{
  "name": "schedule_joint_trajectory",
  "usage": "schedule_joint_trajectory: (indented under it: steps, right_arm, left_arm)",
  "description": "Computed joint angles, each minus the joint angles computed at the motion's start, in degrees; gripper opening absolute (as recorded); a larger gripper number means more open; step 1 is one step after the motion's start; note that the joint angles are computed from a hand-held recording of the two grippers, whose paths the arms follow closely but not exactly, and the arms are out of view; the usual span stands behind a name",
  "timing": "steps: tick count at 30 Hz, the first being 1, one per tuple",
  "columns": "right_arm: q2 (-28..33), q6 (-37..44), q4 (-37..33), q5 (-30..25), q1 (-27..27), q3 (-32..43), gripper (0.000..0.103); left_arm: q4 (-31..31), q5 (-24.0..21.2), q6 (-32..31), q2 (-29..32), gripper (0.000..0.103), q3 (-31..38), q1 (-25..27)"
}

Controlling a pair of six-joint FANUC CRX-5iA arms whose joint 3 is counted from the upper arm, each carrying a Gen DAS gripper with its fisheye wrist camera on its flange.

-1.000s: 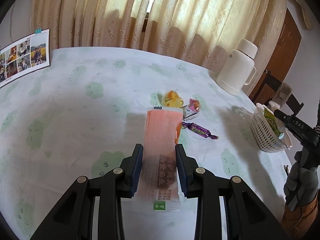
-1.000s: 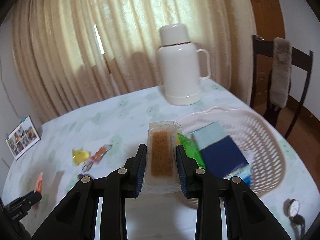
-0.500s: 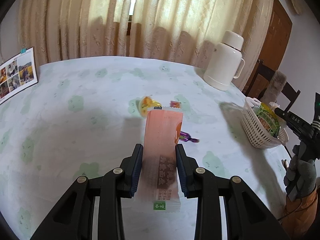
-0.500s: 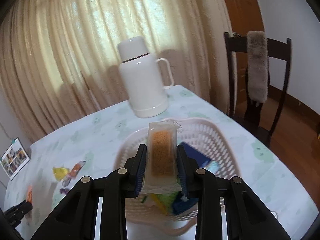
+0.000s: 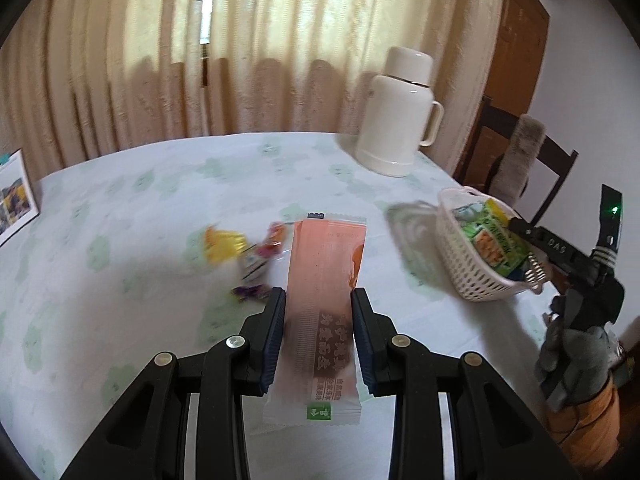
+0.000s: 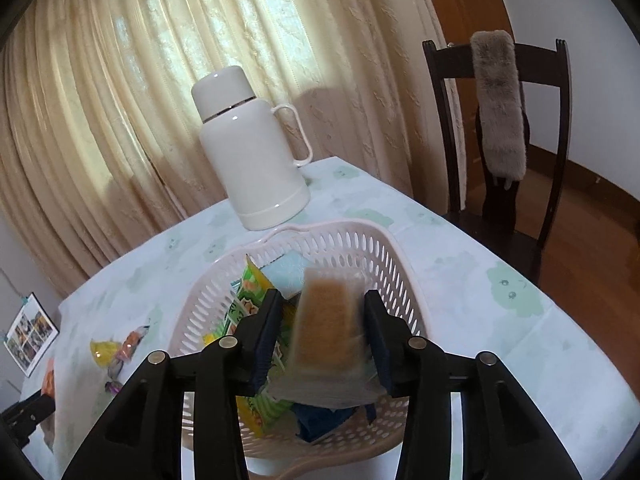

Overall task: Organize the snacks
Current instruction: 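Carry the clear tray into the basket with the right gripper, then lower the pink bar pack into the basket and open the left gripper while the right releases the tray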

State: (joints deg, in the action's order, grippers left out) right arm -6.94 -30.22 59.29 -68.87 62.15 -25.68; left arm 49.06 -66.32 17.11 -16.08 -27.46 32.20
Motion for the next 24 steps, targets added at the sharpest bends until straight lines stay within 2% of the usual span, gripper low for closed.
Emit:
schedule_joint_trajectory:
  steps: [4, 10, 14, 24]
  right_arm:
    - [-0.1, -2.66, 2.71, -1.16, 0.58, -1.21, 0.057]
    - [0.29, -5.23, 5.99, -5.26, 1.86, -1.7, 0.058]
    - [0.73, -7.12, 8.03, -8.65, 3.03, -1.71, 0.058]
    - [0.37, -8.63, 9.13, -10.02, 3.69, -2.16, 0.059]
  left_arm:
    - [-0.04, -0.86, 1.74, 0.88, 0.03, 1.62, -3.02]
    - [0.42, -3.2, 6.08, 3.44, 0.029, 4.9, -8.19]
    - [0.33, -2.49, 8.45, 4.42, 0.03, 6.34, -11.93]
    - [1.08, -0.74, 14.34, 7.73, 0.03, 9.62, -20.09]
